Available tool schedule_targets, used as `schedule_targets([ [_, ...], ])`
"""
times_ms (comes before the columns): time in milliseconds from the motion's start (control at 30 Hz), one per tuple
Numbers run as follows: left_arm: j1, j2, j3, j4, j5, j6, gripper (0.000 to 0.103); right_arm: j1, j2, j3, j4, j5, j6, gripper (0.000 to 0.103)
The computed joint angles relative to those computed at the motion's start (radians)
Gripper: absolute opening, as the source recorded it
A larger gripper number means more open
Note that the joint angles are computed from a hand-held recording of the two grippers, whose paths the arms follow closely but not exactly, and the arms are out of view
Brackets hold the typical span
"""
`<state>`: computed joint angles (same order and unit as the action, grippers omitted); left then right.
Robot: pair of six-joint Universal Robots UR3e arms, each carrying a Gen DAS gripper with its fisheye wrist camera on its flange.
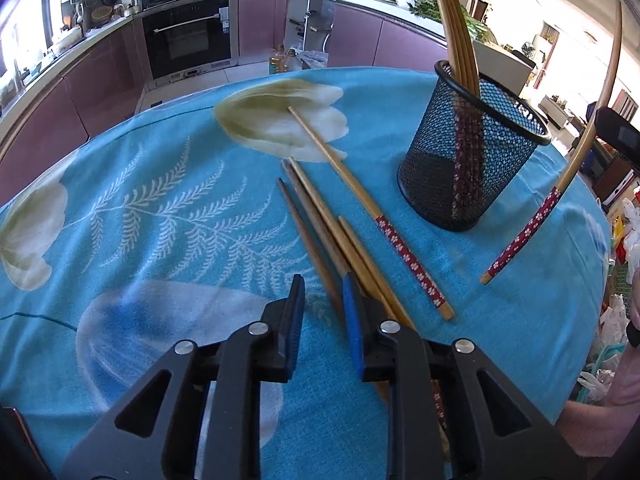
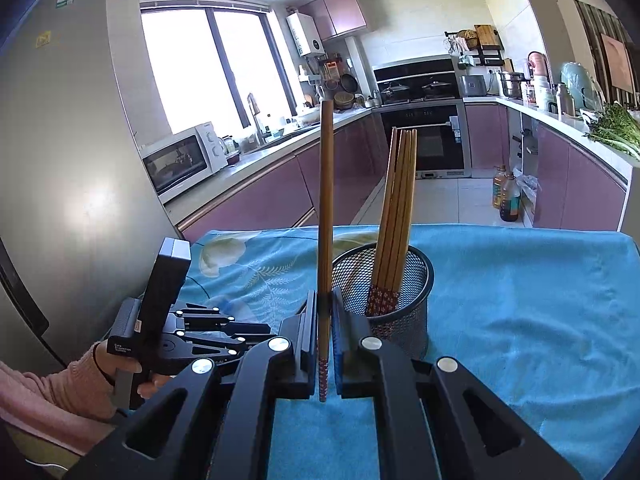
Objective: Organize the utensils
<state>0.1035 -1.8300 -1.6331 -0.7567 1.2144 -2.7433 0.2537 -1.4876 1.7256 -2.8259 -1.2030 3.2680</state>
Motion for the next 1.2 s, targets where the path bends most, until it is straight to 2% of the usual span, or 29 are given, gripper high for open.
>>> schedule_targets([
  [167, -0.005, 0.002, 0.007, -0.014, 0.016, 0.007, 0.025, 0.004, 0.010, -0.006, 0.002, -0.001, 0.001, 0.006],
  [267, -0.020, -0.012, 0.013, 0.006, 0.039, -0.010, 0.021, 0.010, 0.013, -0.006, -0.001, -0.009, 0.002, 0.006],
  [333, -0.022, -0.011, 0.011, 0.009, 0.039, -0.021, 0.013, 0.014, 0.009, -0.004, -0.001, -0.015, -0.001, 0.006],
  [567, -0.001, 0.035, -0.030, 0.031, 0.019, -0.060, 0.008, 0.014, -0.003, 0.007, -0.017, -0.027, 0.003, 0.006],
  [700, 0.041, 0.110, -0.073, 0.016, -0.037, -0.050, 0.008, 0.008, -0.019, 0.018, -0.026, -0.022, 0.000, 0.006],
  [1200, 0.231, 0.377, -0.041, -0.219, -0.390, 0.071, 0.008, -0.001, -0.039, -0.025, -0.029, -0.021, -0.016, 0.006],
])
